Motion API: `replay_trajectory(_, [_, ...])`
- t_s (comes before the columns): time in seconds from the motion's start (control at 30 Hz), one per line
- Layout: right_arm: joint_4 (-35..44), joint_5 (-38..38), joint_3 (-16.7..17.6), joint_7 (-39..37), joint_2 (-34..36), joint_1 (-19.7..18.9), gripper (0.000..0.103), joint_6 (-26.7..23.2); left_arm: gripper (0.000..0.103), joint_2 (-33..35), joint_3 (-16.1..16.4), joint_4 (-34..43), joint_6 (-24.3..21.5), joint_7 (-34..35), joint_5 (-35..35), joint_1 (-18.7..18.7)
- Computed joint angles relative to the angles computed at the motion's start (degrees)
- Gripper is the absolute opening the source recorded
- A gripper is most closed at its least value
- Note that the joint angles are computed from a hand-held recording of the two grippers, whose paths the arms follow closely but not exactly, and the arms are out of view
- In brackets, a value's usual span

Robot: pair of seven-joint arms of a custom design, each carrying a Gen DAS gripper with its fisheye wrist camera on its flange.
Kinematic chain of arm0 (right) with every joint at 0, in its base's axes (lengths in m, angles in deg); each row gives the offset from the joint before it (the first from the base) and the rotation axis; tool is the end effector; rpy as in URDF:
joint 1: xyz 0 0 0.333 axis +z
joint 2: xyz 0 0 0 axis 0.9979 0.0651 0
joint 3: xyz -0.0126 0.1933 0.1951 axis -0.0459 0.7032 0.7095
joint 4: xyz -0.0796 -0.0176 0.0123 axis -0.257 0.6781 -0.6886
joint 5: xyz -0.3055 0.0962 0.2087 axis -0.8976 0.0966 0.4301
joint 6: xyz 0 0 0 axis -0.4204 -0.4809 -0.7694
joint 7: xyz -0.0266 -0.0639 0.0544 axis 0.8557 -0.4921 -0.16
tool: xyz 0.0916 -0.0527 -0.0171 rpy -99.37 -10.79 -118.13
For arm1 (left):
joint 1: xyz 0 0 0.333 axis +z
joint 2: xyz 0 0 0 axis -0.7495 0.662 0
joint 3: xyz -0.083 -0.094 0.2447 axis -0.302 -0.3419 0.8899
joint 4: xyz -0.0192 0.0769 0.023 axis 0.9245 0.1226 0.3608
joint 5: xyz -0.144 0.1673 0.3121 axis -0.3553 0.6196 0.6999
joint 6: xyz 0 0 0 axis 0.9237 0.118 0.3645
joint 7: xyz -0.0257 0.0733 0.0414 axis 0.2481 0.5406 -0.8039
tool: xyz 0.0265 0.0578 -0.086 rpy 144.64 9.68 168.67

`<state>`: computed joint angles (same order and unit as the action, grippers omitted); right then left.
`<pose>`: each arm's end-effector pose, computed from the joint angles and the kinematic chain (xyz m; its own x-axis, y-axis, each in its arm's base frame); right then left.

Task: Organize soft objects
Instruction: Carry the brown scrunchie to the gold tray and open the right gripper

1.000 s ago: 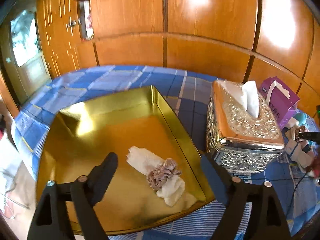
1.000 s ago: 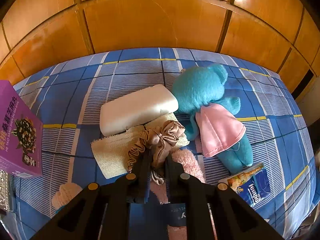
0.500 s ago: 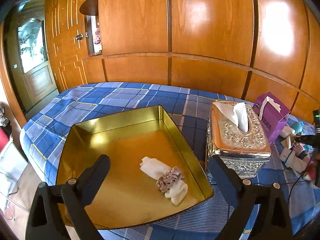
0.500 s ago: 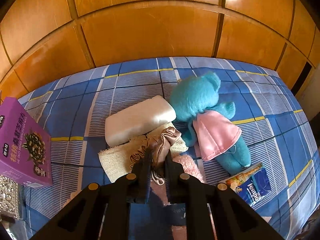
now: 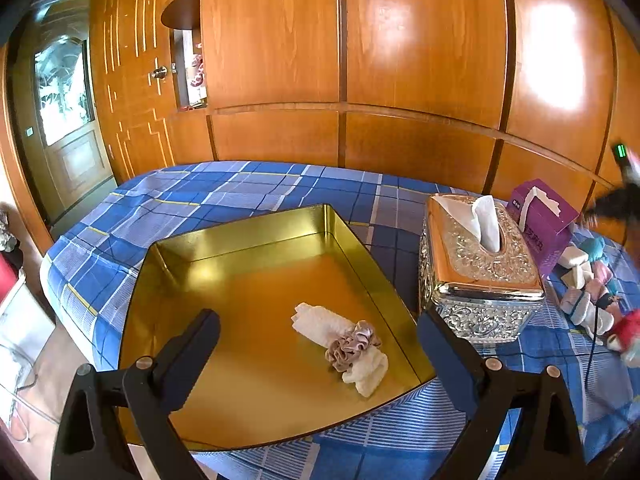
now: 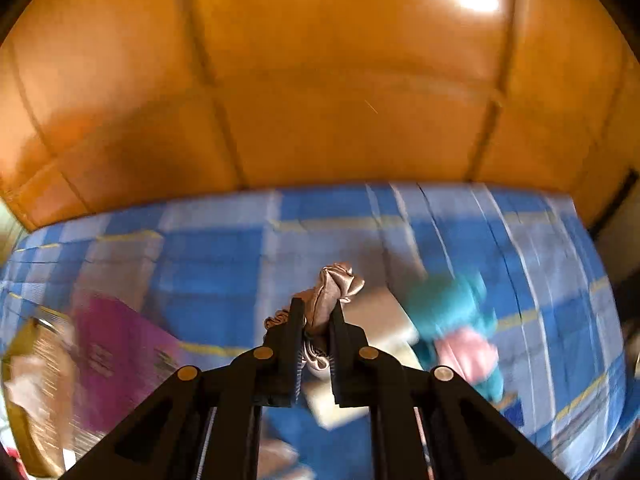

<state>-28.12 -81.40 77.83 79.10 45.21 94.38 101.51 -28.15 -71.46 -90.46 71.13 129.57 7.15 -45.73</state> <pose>0.5909 0.0804 0.6272 -0.0855 -0.9963 -0.0073 -0.8023 0.0732 -0.5924 0.3306 -0.1223 0.5904 0.1782 -0.9840 -0.0055 -0.6210 -0.1081 -0.7763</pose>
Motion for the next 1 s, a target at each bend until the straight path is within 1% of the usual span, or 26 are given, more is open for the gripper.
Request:
replay_trajectory(0.03, [4.52,-0.11,0.81,-0.79,2.17,0.81,0.009,-1.07,0.099,-0.15,0.08,-0.13,-0.09,0.0,-0.04,-0.09])
replay_trajectory(0.13, [14.74,0.7,2.68,-3.12,7.35,3.34,0.009,-3.21,0.099,-0.66,0.65,-0.72,-0.29,0.25,-0.4,-0.43])
replay_trajectory(0.2, [21.65,1.88,4.41,-5.81,10.95,5.83,0.009,-4.35,0.099,-1.53,0.91,-1.32,-0.62,0.15,-0.49,-0.2])
replay_trajectory(0.27, [25.6,3.4,5.97,-9.0,13.29,8.33,0.009,-4.5,0.099,-2.41,1.35,-2.02,-0.79,0.17,-0.49,0.25])
replay_trajectory(0.33, [26.84,5.33,7.59,-12.49,14.31,10.89,0.009,-4.28,0.099,-3.94,1.74,-2.89,-1.47,-0.18,-0.25,1.43])
replay_trajectory(0.4, [25.21,6.98,9.08,-16.0,14.04,13.5,0.009,-3.35,0.099,-5.66,2.3,-3.77,-2.39,-0.77,0.2,3.3])
replay_trajectory(0.47, [21.06,9.28,10.68,-19.02,12.6,15.93,0.009,-2.48,0.099,-7.52,2.77,-4.79,-3.43,-1.64,0.62,5.24])
replay_trajectory(0.57, [15.83,9.11,11.74,-20.84,11.3,19.58,0.009,-1.77,0.099,-10.41,3.79,-6.48,-5.11,-2.85,1.18,8.09])
replay_trajectory(0.67, [10.59,6.89,12.18,-19.29,10.52,22.83,0.009,-0.42,0.099,-12.96,4.73,-8.18,-6.3,-3.59,1.83,10.66])
replay_trajectory(0.73, [7.33,1.57,11.88,-15.63,10.31,25.26,0.009,1.66,0.099,-14.03,5.28,-8.96,-6.71,-4.21,2.01,12.23])
replay_trajectory(0.83, [4.91,-1.52,11.95,-12.82,10.74,26.86,0.009,3.66,0.099,-14.43,5.99,-9.5,-6.34,-4.72,1.81,13.6])
replay_trajectory(0.9, [2.45,-5.76,11.74,-9.97,10.16,28.22,0.009,6.18,0.099,-14.5,5.8,-9.57,-6.4,-4.84,1.97,14.32])
replay_trajectory(1.0, [0.2,-8.04,11.95,-8.5,9.34,28.71,0.01,9.07,0.099,-14.15,6.06,-9.83,-6.26,-4.86,1.62,14.58])
